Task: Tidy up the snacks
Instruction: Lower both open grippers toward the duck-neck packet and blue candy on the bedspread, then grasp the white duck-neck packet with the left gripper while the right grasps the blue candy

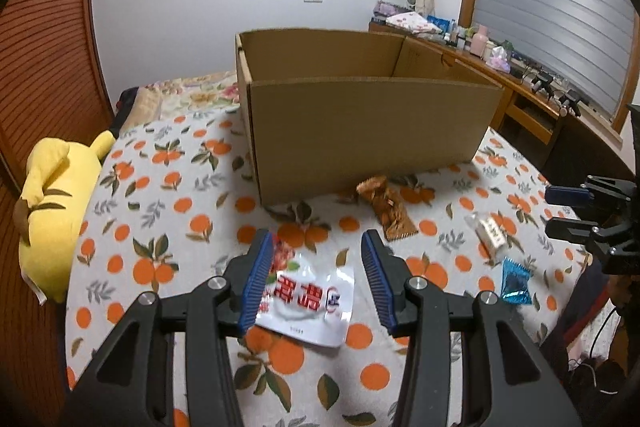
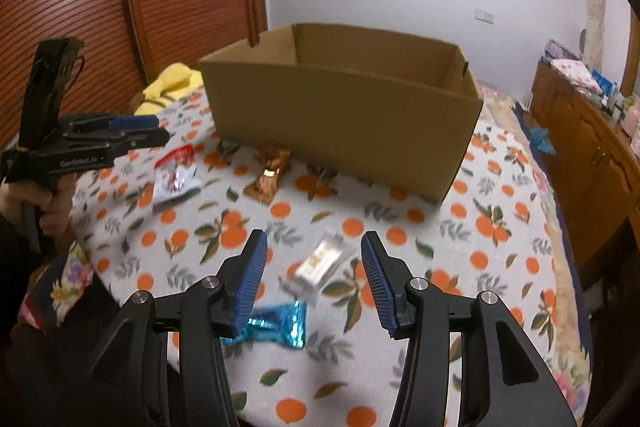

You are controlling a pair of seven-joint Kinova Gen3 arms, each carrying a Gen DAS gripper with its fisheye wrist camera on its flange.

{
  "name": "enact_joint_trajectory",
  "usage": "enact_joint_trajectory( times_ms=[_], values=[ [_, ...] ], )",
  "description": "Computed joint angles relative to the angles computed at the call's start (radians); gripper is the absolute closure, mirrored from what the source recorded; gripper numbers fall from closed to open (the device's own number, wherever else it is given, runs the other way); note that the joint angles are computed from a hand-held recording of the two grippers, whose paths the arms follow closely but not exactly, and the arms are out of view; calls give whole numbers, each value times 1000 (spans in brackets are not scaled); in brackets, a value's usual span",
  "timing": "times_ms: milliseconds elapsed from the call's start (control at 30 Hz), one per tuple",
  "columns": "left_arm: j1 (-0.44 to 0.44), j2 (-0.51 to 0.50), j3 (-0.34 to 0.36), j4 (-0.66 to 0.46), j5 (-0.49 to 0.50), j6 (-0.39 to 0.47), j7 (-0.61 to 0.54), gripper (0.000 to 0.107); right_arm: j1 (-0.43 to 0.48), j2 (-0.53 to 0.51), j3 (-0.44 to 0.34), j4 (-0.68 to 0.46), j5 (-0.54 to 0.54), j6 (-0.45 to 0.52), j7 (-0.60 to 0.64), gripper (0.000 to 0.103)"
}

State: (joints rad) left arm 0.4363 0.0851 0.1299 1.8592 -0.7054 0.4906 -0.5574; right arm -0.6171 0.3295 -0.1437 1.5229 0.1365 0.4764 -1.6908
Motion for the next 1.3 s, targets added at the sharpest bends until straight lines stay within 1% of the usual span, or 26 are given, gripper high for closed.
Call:
enact_joint_trajectory(
  times_ms=[133,200,367,433,567,667,833,900,967,1100,1233,1300],
  values=[
    [9,19,-1,1,-13,18,-1,62,18,0,-24,22,-32,-5,24,51],
    [2,25,-4,4,16,10,-28,62,16,5,-24,32,-38,-10,27,47],
    [-7,43,-20,8,70,-6,-74,62,17,30,-27,36,-60,-10,38,47],
    [0,51,-29,6,74,0,-75,62,11,38,-20,38,-57,-15,35,47],
    [25,57,-44,13,35,7,-35,61,24,58,-28,40,-77,-17,46,47],
    [22,60,-45,16,46,2,-42,61,43,66,-43,43,-103,-16,65,46],
    [23,70,-51,18,61,-1,-49,61,44,69,-41,62,-122,-36,69,44],
    [28,71,-55,21,58,-4,-43,61,27,64,-26,71,-109,-46,57,44],
    [34,72,-59,23,50,-5,-31,61,-14,59,11,81,-70,-54,19,44],
    [44,75,-65,27,32,-9,-10,60,-52,48,42,109,-19,-76,-40,43],
    [52,75,-70,33,7,-13,17,59,-126,35,103,139,77,-94,-138,44],
    [53,76,-71,36,0,-18,27,59,-178,31,145,156,149,-108,-202,45]
  ],
)
